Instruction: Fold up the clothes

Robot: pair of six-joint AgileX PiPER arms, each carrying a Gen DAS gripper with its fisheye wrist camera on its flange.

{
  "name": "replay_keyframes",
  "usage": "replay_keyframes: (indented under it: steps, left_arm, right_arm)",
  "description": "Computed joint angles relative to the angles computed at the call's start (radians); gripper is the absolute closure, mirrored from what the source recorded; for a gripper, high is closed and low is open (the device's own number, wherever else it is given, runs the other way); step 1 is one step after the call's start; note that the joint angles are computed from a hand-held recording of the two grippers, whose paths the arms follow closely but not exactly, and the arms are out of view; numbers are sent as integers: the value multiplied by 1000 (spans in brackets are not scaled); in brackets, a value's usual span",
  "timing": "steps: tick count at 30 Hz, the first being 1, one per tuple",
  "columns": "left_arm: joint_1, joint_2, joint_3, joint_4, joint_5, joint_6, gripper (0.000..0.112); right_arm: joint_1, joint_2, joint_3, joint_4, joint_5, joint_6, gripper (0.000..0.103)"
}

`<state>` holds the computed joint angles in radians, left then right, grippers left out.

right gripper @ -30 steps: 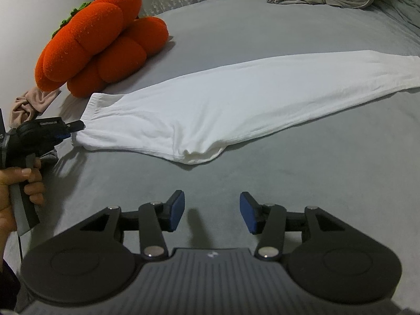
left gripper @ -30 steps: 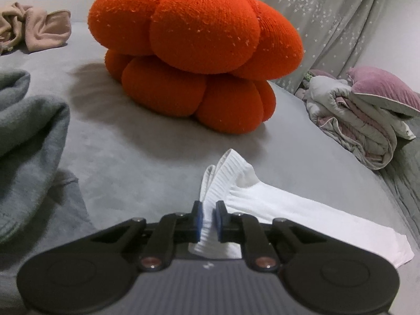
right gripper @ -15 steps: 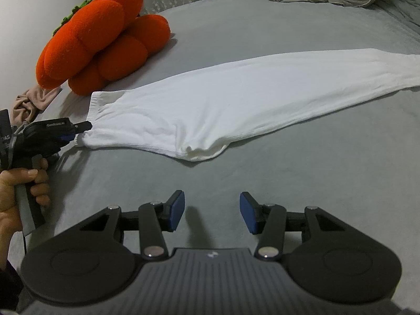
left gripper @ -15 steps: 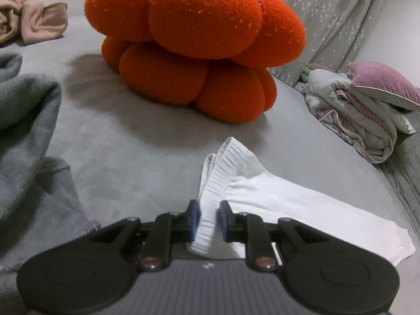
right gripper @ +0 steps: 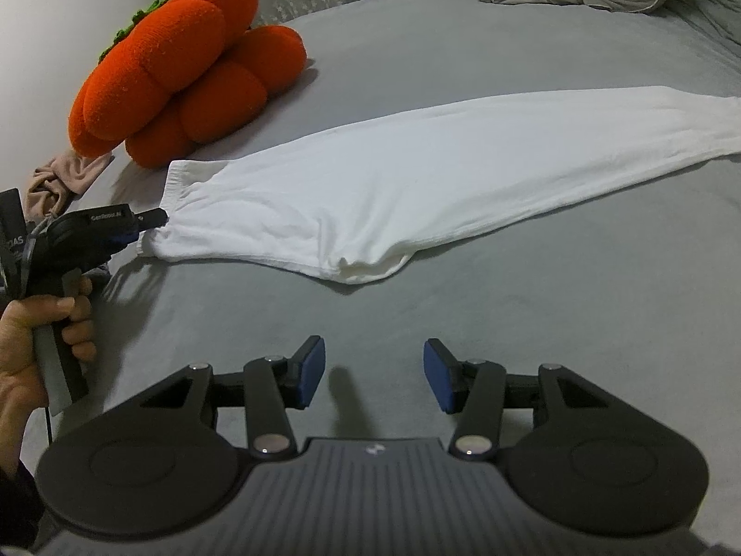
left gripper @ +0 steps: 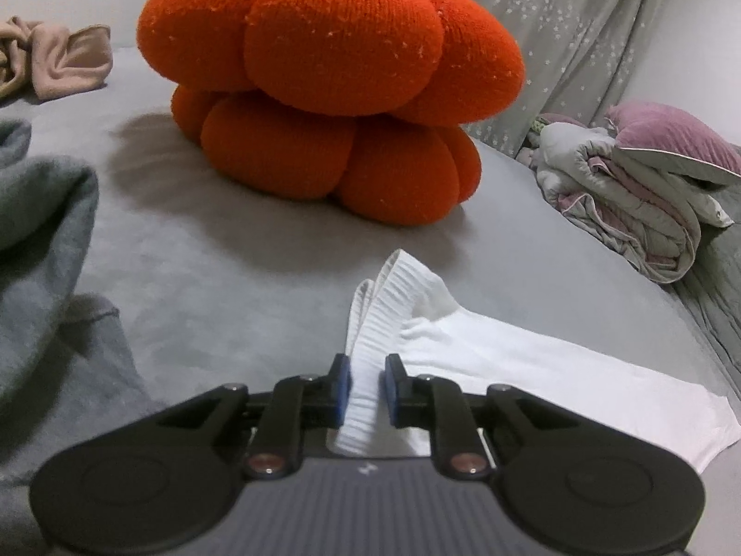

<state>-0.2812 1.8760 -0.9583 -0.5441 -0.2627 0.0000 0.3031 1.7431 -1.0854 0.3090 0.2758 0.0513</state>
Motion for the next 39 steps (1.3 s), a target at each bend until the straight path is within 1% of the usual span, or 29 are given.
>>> replay_keyframes:
  steps: [4, 8, 10, 14, 19, 21, 23, 24, 26, 27, 31, 36, 38, 39]
  left_arm:
    - [-4, -4, 0, -30, -4, 32, 104]
    - [-8, -29, 5, -106, 3, 114, 105]
    - [-6, -38, 8, -105, 11, 108, 105]
    - [0, -42, 5, -154, 37, 138, 105]
    - [-4, -65, 24, -154, 24, 134, 105]
    - [-7, -70, 34, -125, 17, 111, 105]
    - [-2, -65, 33, -104, 32, 95, 105]
    - [4, -63, 33, -77, 41, 67, 105]
    - [18, -60, 39, 40, 52, -57, 105]
    - [22, -60, 40, 73, 53, -90, 105]
    - [20, -64, 44, 55, 43, -72, 105]
    - [22, -75, 54, 109, 34, -136, 104]
    - [10, -69, 51, 35, 40, -68, 104]
    - [2, -64, 45, -30, 44, -4, 104]
  right_arm:
    - [0, -3, -1, -4, 5, 3, 51]
    - [-3, -5, 2, 7, 5, -10, 51]
    - [-4, -6, 3, 22, 3, -26, 51]
    - [-7, -4, 5, 45, 1, -55, 51]
    - [-5, 8, -4, 35, 2, -47, 51]
    - [-3, 14, -8, 27, 2, -41, 51]
    - [-1, 16, -9, 19, 0, -36, 51]
    - [0, 17, -10, 13, -1, -33, 51]
    - [-1, 20, -14, 5, 0, -22, 51]
    - [0, 22, -16, 4, 0, -22, 51]
    - [0, 25, -14, -3, -9, -16, 51]
    - [4, 33, -16, -15, -14, -6, 50]
    - [5, 36, -16, -19, -16, -4, 50]
    - [6, 36, -15, -26, -17, 2, 50]
